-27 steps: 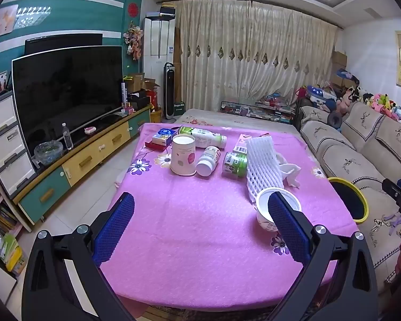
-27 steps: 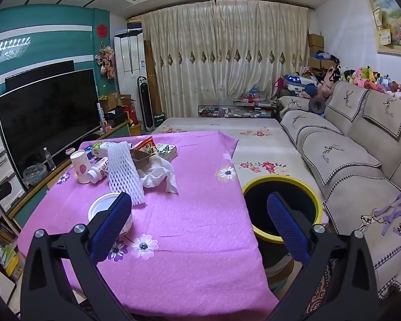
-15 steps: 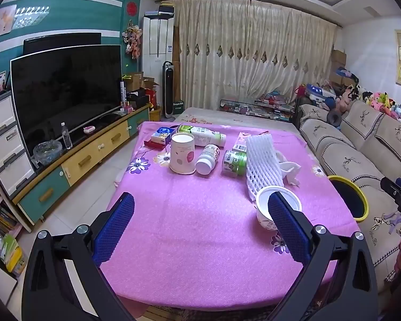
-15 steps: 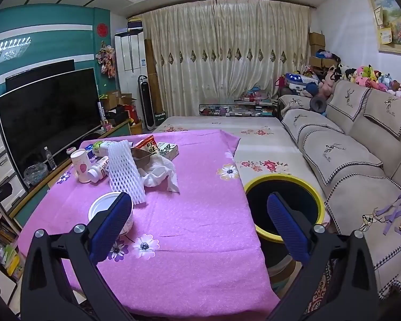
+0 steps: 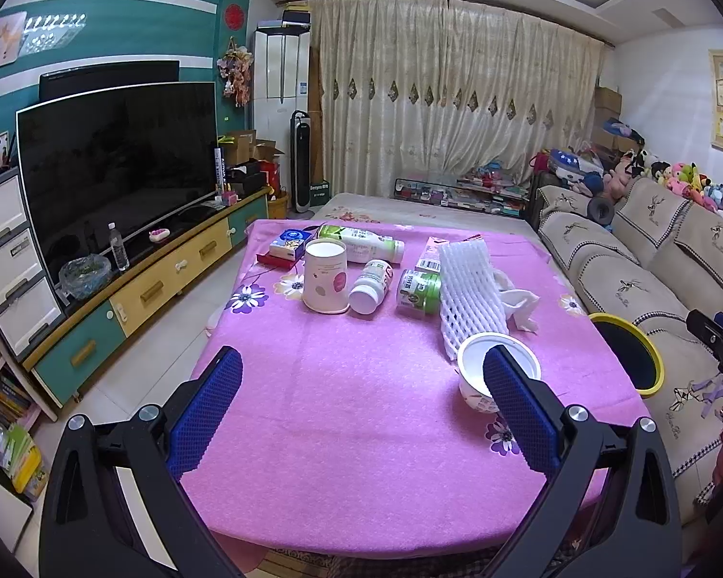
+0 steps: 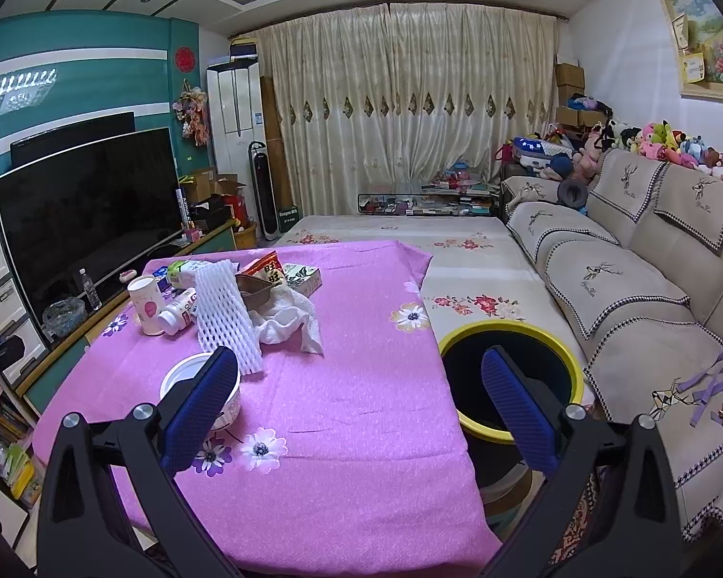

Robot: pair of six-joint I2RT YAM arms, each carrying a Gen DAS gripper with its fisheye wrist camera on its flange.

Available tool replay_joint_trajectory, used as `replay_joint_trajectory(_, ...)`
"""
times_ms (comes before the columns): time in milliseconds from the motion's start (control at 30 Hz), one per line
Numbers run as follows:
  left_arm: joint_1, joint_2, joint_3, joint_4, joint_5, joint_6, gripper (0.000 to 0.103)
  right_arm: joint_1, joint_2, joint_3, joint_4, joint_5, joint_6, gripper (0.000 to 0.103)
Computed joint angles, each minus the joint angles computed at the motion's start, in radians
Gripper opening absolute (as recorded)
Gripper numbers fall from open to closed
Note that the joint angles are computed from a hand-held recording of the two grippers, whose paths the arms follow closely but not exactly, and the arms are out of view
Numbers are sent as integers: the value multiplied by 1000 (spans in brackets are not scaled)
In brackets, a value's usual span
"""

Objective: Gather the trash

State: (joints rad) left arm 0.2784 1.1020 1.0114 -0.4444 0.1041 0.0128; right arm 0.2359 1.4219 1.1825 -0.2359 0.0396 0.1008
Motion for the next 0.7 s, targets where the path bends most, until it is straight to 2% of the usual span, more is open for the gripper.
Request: replay_joint_trajectory(700, -16, 7, -6, 5, -17, -4, 99, 4, 24, 9, 7, 2, 3, 97)
